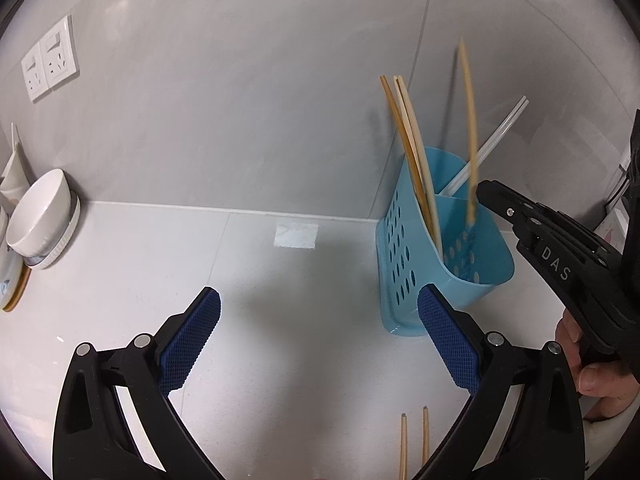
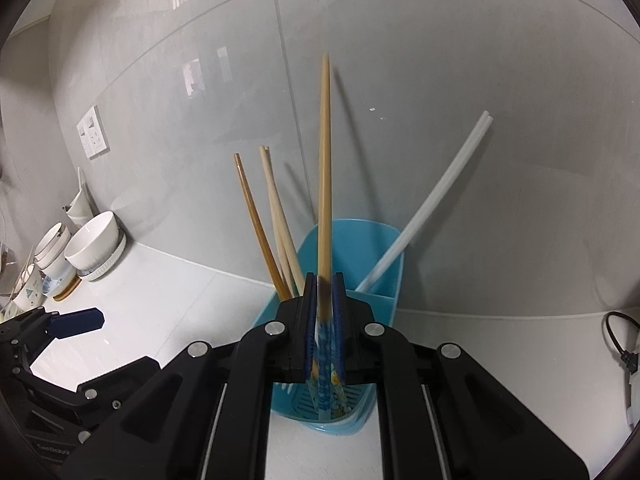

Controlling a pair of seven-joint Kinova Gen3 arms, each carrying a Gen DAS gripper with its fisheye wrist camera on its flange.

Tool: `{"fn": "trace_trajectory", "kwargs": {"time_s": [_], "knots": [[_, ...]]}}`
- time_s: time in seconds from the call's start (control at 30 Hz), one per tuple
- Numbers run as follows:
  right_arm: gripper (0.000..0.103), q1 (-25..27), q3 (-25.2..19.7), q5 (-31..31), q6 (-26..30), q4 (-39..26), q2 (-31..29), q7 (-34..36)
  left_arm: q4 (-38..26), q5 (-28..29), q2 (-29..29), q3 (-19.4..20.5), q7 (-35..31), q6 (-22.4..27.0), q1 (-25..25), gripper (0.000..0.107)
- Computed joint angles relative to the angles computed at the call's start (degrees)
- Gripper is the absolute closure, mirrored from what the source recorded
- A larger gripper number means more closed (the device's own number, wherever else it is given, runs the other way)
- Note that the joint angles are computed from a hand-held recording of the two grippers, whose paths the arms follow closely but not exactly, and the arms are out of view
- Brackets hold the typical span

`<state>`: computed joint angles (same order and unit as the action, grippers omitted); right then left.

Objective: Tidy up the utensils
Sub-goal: 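Lower the blue-tipped chopstick into the blue holder and open the right tool, then move the open right tool back over the row of chopsticks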

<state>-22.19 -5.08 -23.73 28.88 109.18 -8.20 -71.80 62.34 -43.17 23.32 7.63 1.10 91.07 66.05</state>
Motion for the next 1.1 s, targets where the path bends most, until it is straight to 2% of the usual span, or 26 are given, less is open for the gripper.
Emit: {"fn": "trace_trajectory", "kwargs": {"time_s": [0.03, 0.1, 0.2, 0.33, 0.37, 0.43, 0.5, 0.6, 0.73, 0.93, 1.1], "knots": [[0.094, 0.19, -0.06, 0.19, 0.27, -0.12, -0.26, -0.49, -0.05, -0.09, -0.01, -0.03, 0.10, 0.19, 0.12, 0.010], [0.078, 0.99, -0.74, 2.02, 1.43, -0.77, -0.90, -2.70, 0.09, 0.04, -0.12, -0.04, 0.37, -0.14, -0.02, 0.010], [0.062, 1.52, -0.48, 3.45, 3.53, -1.65, -2.01, -4.54, -0.52, -0.68, -0.05, -0.03, 0.24, 0.56, 0.53, 0.010], [0.045, 2.03, 0.44, 4.09, 7.23, -2.75, -3.29, -5.28, -1.34, -0.98, -0.09, -0.04, 0.03, 1.38, 1.06, 0.010], [0.038, 2.28, 0.52, 4.36, 8.09, -2.90, -3.64, -5.62, -1.57, -0.96, -0.08, -0.05, 0.08, 1.64, 1.16, 0.010], [0.033, 2.36, 1.38, 3.87, 9.87, -2.92, -4.59, -5.26, -1.83, -1.19, -0.16, -0.08, 0.42, 1.96, 1.56, 0.010], [0.022, 2.79, 1.56, 3.91, 11.19, -2.92, -5.34, -5.79, -2.31, -1.27, -0.11, -0.03, 0.43, 2.52, 1.91, 0.010], [0.013, 3.76, 1.48, 4.75, 13.41, -3.04, -6.47, -7.07, -2.78, -1.34, -0.27, 0.12, 0.69, 3.10, 2.59, 0.010], [0.008, 4.81, 1.87, 6.07, 16.07, -2.46, -8.68, -8.38, -3.77, -1.40, -0.06, 0.31, 0.81, 4.08, 3.60, 0.010], [0.008, 7.07, 1.14, 9.81, 20.28, 0.06, -12.84, -10.95, -5.03, -0.22, 0.47, 0.47, 1.76, 5.08, 5.17, 0.010], [0.008, 7.76, 2.77, 10.73, 23.60, 1.79, -15.41, -11.20, -6.33, 0.74, 1.30, 0.58, 1.90, 5.94, 6.81, 0.010]]}}
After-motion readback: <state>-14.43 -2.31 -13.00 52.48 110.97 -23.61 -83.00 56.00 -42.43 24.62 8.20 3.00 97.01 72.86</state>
